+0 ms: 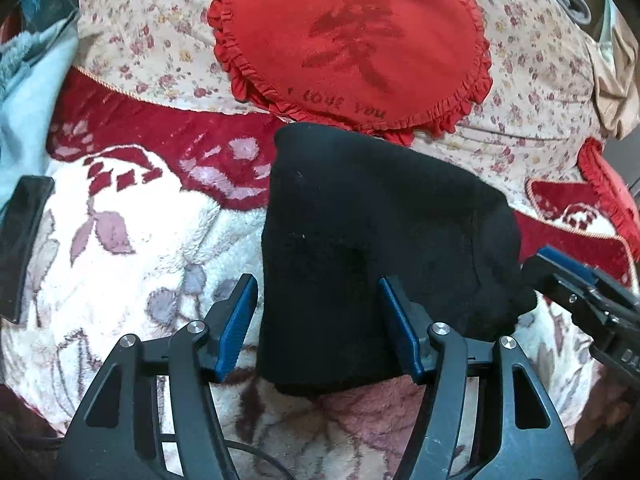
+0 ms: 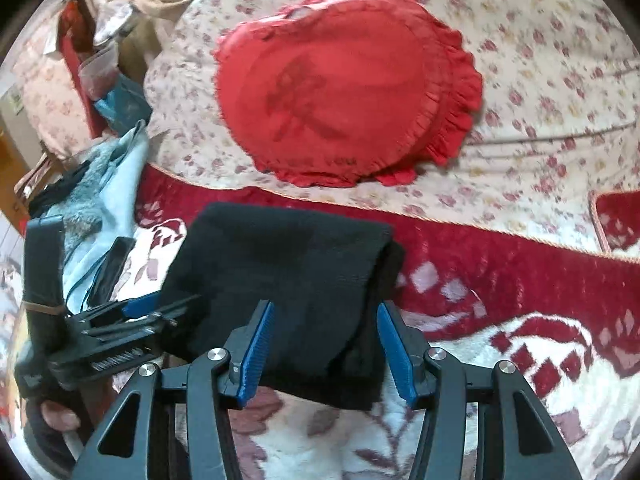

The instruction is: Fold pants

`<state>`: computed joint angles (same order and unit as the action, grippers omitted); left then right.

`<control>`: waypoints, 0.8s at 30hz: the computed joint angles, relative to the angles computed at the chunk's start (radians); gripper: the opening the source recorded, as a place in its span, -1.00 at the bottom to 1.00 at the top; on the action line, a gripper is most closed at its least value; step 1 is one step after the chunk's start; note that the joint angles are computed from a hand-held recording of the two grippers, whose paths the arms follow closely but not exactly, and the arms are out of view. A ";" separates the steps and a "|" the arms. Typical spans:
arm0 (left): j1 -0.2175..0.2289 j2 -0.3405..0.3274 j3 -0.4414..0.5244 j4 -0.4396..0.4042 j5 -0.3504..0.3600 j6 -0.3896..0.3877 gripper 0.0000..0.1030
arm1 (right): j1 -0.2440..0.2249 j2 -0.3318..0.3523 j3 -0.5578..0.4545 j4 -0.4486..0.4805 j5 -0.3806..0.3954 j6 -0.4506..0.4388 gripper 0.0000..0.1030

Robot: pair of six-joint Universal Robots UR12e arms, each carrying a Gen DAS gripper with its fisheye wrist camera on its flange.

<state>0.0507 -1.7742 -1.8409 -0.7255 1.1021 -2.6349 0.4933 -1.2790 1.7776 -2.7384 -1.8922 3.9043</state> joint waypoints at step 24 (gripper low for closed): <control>-0.009 0.034 -0.045 0.095 0.056 -0.021 0.33 | 0.025 0.020 -0.018 0.058 -0.092 0.069 0.06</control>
